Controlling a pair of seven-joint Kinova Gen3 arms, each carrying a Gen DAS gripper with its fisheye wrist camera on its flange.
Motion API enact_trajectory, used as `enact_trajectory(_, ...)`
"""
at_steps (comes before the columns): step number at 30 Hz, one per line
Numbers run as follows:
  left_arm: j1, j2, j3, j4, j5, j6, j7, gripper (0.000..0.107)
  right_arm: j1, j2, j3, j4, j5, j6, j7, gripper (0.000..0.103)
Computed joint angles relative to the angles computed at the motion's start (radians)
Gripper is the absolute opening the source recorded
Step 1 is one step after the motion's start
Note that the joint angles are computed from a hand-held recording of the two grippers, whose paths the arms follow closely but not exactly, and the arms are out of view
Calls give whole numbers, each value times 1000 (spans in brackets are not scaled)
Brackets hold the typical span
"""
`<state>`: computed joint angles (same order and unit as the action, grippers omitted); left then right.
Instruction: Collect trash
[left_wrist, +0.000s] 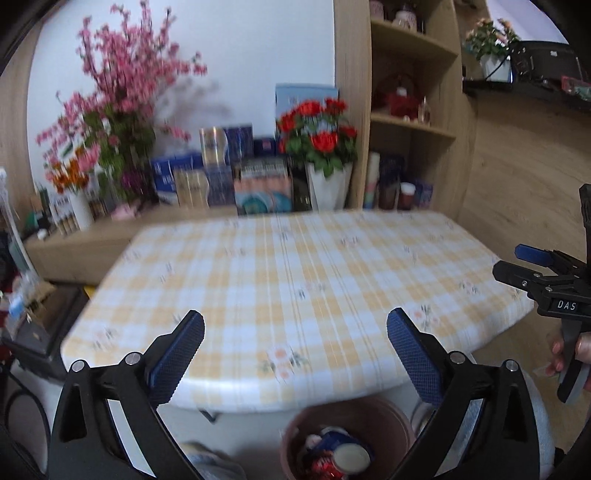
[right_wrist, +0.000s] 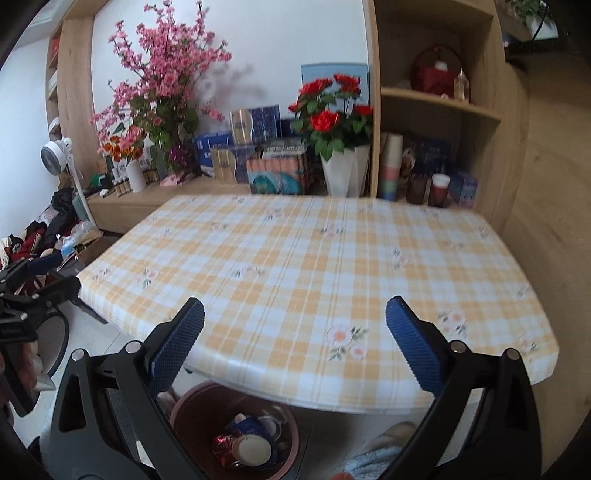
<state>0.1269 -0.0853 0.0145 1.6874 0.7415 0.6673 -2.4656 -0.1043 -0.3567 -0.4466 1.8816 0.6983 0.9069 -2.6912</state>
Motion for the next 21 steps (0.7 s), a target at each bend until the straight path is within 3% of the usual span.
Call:
enact_trajectory(4, 4, -38, 0, -34, -35, -48, 33, 97, 5, -9, -20, -78, 24, 73, 56, 97)
enact_trajectory(9, 18, -55, -20, -87, -65, -23, 48, 97, 20, -20, -58, -138, 38, 133, 85, 97)
enact_trajectory(21, 45, -84, -53, -84, -37, -7, 33, 97, 40, -25, -98, -169, 46, 162, 84, 97)
